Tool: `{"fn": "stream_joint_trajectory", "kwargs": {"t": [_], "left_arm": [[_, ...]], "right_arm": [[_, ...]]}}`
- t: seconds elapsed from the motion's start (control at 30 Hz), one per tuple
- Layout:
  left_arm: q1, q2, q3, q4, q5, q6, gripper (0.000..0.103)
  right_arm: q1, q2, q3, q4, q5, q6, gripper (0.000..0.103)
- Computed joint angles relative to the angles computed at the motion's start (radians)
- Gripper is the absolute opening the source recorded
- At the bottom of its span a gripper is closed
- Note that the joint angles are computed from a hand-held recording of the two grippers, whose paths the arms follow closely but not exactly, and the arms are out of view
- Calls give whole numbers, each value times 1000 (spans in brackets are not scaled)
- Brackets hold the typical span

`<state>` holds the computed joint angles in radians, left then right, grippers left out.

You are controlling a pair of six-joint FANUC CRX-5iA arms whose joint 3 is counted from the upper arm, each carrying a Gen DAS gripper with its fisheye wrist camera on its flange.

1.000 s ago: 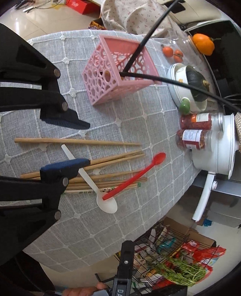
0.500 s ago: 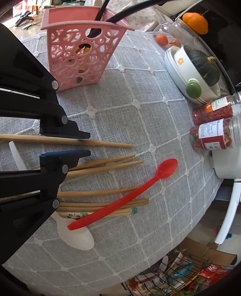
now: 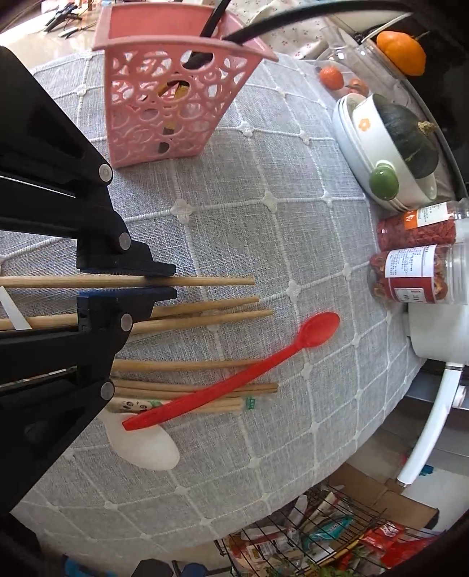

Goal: Organize utensils
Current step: 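Grasp a wooden chopstick with the left gripper while the right gripper grasps another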

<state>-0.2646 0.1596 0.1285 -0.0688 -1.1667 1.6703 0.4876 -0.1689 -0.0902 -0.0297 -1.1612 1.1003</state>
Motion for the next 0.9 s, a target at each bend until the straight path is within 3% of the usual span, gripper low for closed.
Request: {"fn": "stream_joint_trajectory", "kwargs": {"t": [0.3, 0.53, 0.77, 0.87, 0.9], "left_arm": [[24, -223, -129, 63, 75, -90, 6], [142, -417, -295, 180, 159, -188, 6], [255, -487, -364, 299, 177, -257, 6], [292, -496, -376, 345, 169, -293, 6], [302, -499, -378, 350, 168, -300, 6]], "right_arm": [[30, 25, 24, -9, -8, -1, 80], [74, 63, 49, -3, -12, -16, 80], [93, 130, 92, -18, 4, -41, 80], [97, 172, 124, -43, 16, -44, 70], [98, 187, 135, -51, 19, -43, 62]]}}
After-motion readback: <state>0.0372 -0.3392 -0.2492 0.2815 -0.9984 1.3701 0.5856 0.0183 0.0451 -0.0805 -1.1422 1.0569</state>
